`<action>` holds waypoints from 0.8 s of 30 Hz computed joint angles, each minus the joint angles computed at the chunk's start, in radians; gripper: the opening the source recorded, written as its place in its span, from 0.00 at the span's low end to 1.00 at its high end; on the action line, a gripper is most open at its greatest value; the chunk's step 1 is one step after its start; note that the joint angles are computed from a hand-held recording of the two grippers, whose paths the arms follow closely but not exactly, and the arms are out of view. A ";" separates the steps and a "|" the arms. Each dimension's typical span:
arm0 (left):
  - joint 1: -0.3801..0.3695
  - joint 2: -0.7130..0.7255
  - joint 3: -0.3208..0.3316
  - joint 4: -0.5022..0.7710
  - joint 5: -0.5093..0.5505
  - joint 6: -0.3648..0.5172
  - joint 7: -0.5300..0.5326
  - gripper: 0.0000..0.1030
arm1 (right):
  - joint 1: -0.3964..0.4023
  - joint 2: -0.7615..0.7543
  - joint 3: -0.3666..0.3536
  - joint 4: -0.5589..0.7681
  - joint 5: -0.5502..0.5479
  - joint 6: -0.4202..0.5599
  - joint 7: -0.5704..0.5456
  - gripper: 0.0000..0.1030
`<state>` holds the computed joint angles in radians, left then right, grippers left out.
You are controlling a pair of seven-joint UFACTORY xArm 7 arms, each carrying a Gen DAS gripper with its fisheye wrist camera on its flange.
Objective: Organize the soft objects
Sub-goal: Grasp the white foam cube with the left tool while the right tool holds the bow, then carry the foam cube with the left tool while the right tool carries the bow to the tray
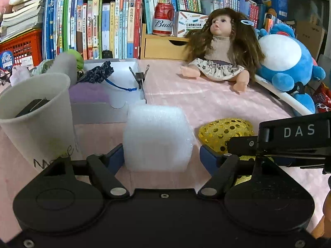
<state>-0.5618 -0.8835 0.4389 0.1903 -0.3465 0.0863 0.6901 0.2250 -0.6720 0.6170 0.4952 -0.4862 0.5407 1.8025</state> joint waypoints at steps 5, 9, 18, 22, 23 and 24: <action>-0.020 0.001 0.016 0.000 0.001 -0.010 0.007 0.68 | -0.010 0.002 -0.001 -0.008 -0.010 -0.025 0.004 0.62; -0.024 0.005 0.019 0.006 -0.002 -0.003 0.006 0.64 | -0.015 0.003 -0.001 -0.010 -0.012 -0.035 0.002 0.62; -0.031 0.001 0.028 0.009 -0.009 0.001 0.010 0.55 | -0.019 0.000 0.008 -0.010 -0.009 -0.036 0.003 0.63; -0.030 -0.003 0.029 0.011 -0.018 0.009 0.006 0.54 | -0.020 -0.001 0.010 -0.009 -0.010 -0.036 0.004 0.64; -0.027 -0.007 0.028 0.011 -0.021 0.014 0.005 0.54 | -0.020 -0.002 0.010 -0.010 -0.011 -0.038 0.004 0.64; -0.023 -0.011 0.029 0.011 -0.022 0.020 0.006 0.54 | -0.020 -0.004 0.009 -0.011 -0.011 -0.040 0.003 0.64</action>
